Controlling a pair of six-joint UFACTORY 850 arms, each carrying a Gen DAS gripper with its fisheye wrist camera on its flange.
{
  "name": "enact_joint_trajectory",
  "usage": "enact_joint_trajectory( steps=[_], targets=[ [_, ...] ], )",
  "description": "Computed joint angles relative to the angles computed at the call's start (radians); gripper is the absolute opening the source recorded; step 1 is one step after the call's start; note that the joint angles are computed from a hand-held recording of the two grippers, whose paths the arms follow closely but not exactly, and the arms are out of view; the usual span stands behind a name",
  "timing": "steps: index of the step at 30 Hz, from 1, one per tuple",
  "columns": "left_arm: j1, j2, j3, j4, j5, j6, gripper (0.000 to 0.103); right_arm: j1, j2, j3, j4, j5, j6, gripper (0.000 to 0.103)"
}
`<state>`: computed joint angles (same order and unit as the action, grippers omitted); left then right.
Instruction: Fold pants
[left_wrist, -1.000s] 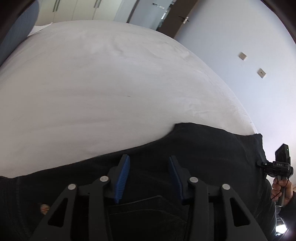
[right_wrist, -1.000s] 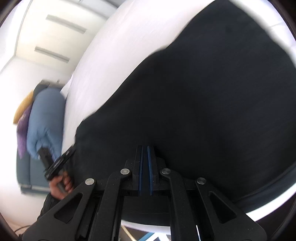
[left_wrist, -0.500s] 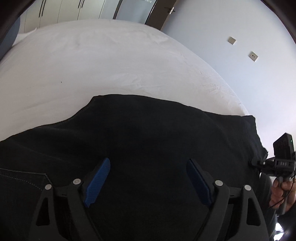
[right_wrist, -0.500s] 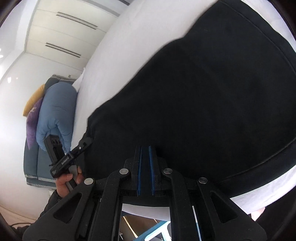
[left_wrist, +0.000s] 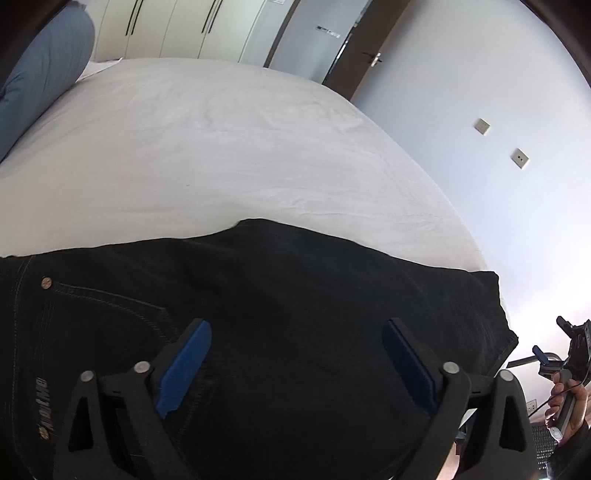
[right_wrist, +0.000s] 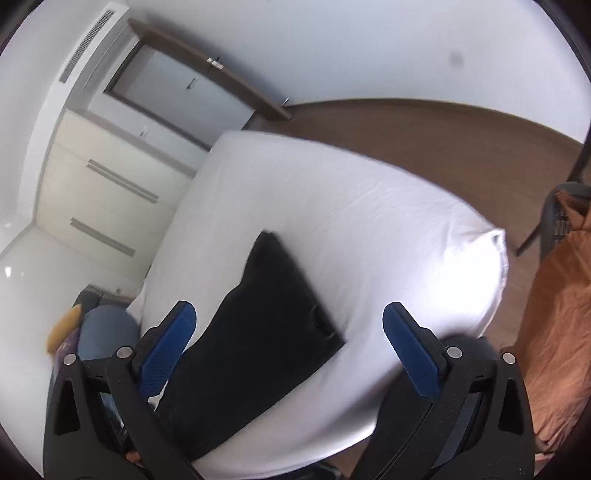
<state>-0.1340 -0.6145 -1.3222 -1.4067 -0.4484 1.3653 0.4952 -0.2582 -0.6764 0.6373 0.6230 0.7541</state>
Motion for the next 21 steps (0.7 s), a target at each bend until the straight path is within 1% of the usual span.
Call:
enact_joint_trajectory(
  steps=[1,2,3,4,5,6,7,9,11,13,15,16,17,19,21],
  targets=[
    [-0.029,0.004,-0.002,0.041,0.025,-0.053,0.102,0.007,-0.024,-0.026,-0.026,-0.014,0.025,0.103],
    [-0.060,0.003,-0.007,0.115,0.052,-0.144,0.102,0.003,-0.037,-0.032,-0.089,-0.021,0.092,0.103],
    [-0.080,0.002,-0.012,0.166,0.054,-0.202,0.102,-0.001,-0.055,-0.037,-0.163,-0.023,0.193,0.103],
    [-0.104,0.004,-0.012,0.208,0.059,-0.246,0.102,0.007,-0.084,-0.053,-0.195,-0.022,0.276,0.103],
    [-0.129,0.013,-0.004,0.239,0.079,-0.280,0.102,0.019,-0.125,-0.075,-0.215,-0.007,0.365,0.103],
    [-0.148,0.019,0.002,0.258,0.090,-0.294,0.102,0.015,-0.146,-0.075,-0.246,0.015,0.447,0.103],
    [-0.164,0.023,0.006,0.268,0.088,-0.294,0.102,0.013,-0.166,-0.076,-0.263,0.047,0.505,0.102],
    [-0.192,0.027,0.013,0.257,0.077,-0.259,0.102,0.014,-0.191,-0.082,-0.251,0.089,0.511,0.100],
    [-0.213,0.019,0.002,0.296,0.074,-0.275,0.102,-0.025,-0.203,-0.069,-0.302,0.121,0.556,0.095],
    [-0.225,0.003,-0.015,0.332,0.077,-0.302,0.102,-0.032,-0.237,-0.073,-0.339,0.182,0.621,0.091],
    [-0.233,-0.020,-0.042,0.391,0.075,-0.375,0.102,-0.045,-0.233,-0.058,-0.397,0.184,0.691,0.082],
    [-0.234,-0.029,-0.053,0.403,0.068,-0.397,0.102,-0.060,-0.215,-0.021,-0.440,0.211,0.737,0.079],
    [-0.235,-0.037,-0.062,0.418,0.063,-0.416,0.102,-0.058,-0.239,-0.026,-0.452,0.249,0.770,0.077],
    [-0.239,-0.049,-0.077,0.476,0.063,-0.470,0.102,-0.050,-0.265,-0.033,-0.445,0.297,0.799,0.075],
    [-0.242,-0.065,-0.095,0.555,0.056,-0.547,0.102,-0.046,-0.269,-0.031,-0.433,0.336,0.793,0.075]
  ],
)
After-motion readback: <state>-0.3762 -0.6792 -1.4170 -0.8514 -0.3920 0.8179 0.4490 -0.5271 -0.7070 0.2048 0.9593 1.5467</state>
